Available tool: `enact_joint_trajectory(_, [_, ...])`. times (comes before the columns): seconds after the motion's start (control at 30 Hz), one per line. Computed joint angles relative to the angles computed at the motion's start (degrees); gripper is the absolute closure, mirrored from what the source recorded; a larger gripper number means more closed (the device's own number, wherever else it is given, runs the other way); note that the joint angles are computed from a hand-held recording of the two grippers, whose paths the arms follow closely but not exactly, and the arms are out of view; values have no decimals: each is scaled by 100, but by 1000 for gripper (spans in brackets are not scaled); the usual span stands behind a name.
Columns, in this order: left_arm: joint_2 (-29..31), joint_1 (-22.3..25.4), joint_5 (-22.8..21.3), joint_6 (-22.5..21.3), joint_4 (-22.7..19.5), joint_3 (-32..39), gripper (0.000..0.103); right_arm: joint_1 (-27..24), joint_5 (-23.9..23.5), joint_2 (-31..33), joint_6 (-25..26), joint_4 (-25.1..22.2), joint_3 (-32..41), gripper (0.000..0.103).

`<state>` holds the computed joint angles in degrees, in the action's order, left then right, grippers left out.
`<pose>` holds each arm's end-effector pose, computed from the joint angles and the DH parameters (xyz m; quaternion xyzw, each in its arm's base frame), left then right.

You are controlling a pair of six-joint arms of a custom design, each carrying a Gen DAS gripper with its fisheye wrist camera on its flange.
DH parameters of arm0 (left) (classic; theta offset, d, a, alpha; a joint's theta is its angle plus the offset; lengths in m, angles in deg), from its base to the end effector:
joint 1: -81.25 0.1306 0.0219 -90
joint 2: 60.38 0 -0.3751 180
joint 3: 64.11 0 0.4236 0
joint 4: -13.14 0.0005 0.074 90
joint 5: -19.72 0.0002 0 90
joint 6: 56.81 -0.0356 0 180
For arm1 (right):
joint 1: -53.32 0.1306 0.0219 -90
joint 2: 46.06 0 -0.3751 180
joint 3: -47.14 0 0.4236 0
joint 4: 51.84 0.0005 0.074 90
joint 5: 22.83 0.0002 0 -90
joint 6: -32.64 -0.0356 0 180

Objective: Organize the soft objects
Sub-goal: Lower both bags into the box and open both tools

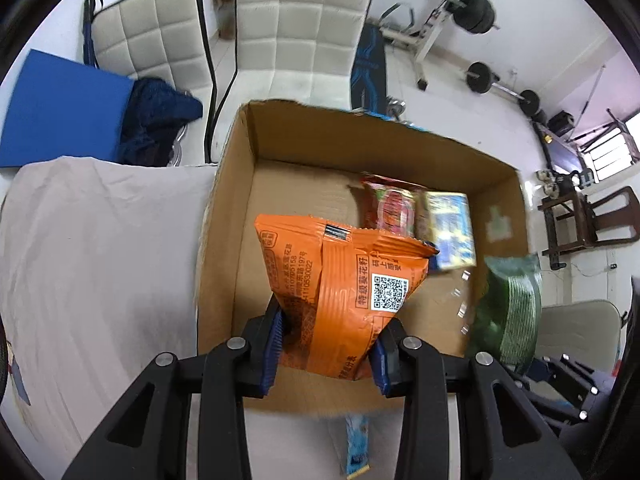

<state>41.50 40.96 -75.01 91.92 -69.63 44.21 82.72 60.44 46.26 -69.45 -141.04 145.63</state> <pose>0.4178 -0.3510 0.4388 -0.1638 0.9784 -0.0638 0.1084 0.4088 0.2346 0.4423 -0.1535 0.9845 0.0763 0.0360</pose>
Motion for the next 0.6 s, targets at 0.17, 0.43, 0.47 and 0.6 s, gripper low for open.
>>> enact_joint_trajectory(0.17, [393,314,314,-266,65,22,69,-51,227,425,103,53,-128,66])
enact_joint_trajectory(0.43, [1012,613,566,-714,-33,376,69,-78,168,808,12,197,-326,66])
enact_joint_trajectory(0.47, [1060,634,597,-760,-23,410,69,-75,171,828,0,212,-341,66])
enact_joint_trajectory(0.6, [1279,674,497,-954,-121,650,68,-77,137,977,-4,238,-318,66])
